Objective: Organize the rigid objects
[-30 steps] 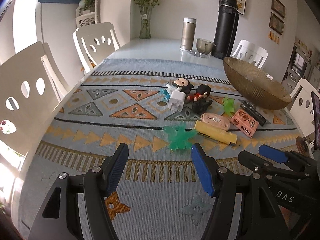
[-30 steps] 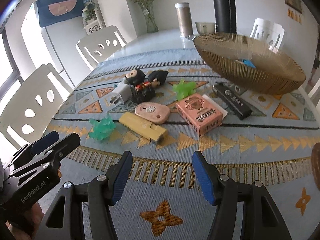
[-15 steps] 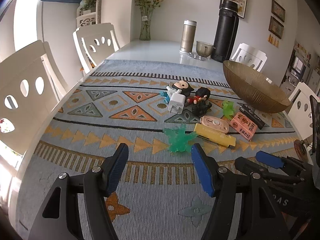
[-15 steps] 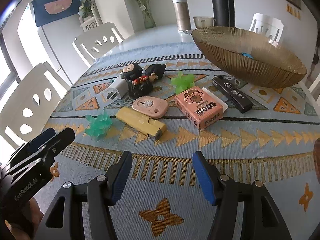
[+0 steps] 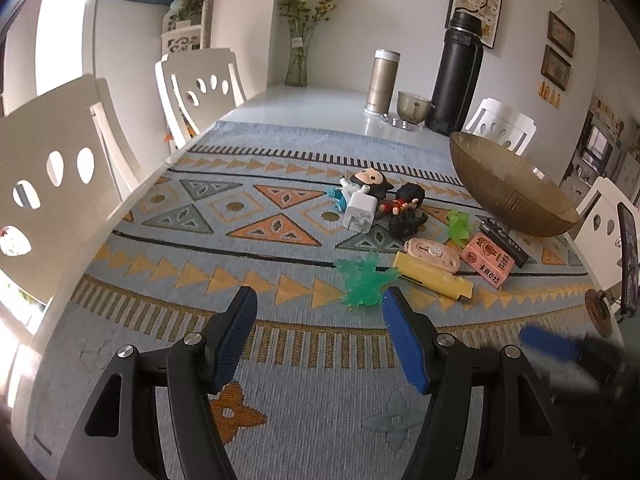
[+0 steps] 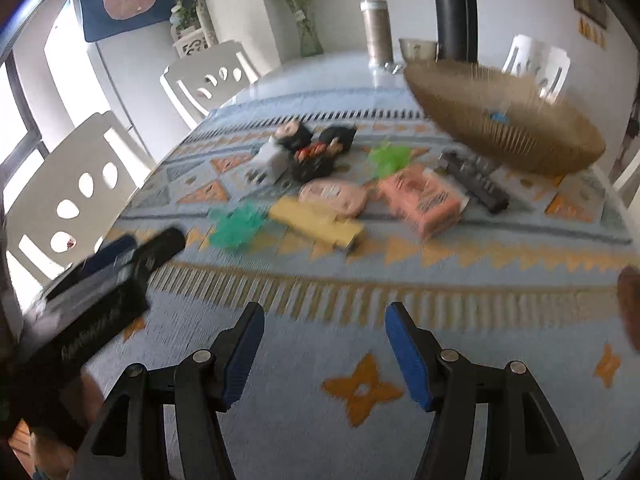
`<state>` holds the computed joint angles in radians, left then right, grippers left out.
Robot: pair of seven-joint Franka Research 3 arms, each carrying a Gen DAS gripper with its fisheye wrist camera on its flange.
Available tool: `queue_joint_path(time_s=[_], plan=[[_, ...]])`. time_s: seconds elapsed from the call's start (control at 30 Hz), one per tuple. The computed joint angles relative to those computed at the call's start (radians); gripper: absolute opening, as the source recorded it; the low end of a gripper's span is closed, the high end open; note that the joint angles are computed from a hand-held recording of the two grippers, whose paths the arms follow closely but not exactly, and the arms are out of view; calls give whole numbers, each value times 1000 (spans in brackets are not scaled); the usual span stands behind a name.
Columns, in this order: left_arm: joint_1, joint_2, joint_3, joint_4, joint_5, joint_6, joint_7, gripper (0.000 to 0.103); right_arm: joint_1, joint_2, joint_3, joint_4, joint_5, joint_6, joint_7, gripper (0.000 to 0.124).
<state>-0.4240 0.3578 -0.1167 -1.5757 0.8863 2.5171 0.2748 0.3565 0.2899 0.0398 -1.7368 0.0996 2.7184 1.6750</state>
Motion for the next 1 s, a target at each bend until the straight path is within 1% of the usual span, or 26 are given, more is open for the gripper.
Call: queue_joint_path(time_s=[0.1, 0.17, 0.2, 0.27, 0.3, 0.33, 0.37, 0.4, 0.53, 0.63, 0.7, 0.8, 1.0], plan=[[-15, 2, 5, 10, 26, -32, -16, 63, 27, 29, -39, 31, -88, 22, 33, 68], [-17, 4, 3, 15, 30, -43, -12, 63, 4, 41, -14, 31, -49, 41, -2, 68], [-18, 5, 3, 17, 33, -49, -12, 63, 4, 45, -15, 28, -41, 48, 4, 68], [-17, 8, 0, 20, 31, -51, -2, 63, 31, 49, -45, 31, -81, 41, 52, 68], [-15, 11, -3, 24, 22, -54, 9, 63, 62, 39, -82, 10, -141, 87, 107, 70], [-9, 16, -9, 29, 5, -51, 28, 63, 67, 35, -90, 1, -162, 106, 126, 75], [-4, 16, -11, 27, -5, -39, 39, 63, 70, 33, -95, -3, -176, 113, 142, 78], [3, 13, -12, 19, -17, -17, 47, 63, 78, 33, -106, -2, -198, 111, 164, 78], [10, 1, -6, -4, -27, 18, 32, 63, 92, 43, -122, 18, -266, 80, 226, 78], [22, 13, -18, 7, -74, 22, 88, 63, 95, 41, -127, 17, -305, 80, 262, 79], [15, 14, -13, 8, -73, 31, 96, 63, 86, 43, -119, 18, -310, 79, 266, 79], [1, 4, 2, -4, -40, 42, 66, 63, 86, 43, -122, 21, -331, 72, 289, 79], [12, 4, -4, -10, -62, 65, 81, 63, 84, 42, -122, 21, -356, 71, 320, 79]])
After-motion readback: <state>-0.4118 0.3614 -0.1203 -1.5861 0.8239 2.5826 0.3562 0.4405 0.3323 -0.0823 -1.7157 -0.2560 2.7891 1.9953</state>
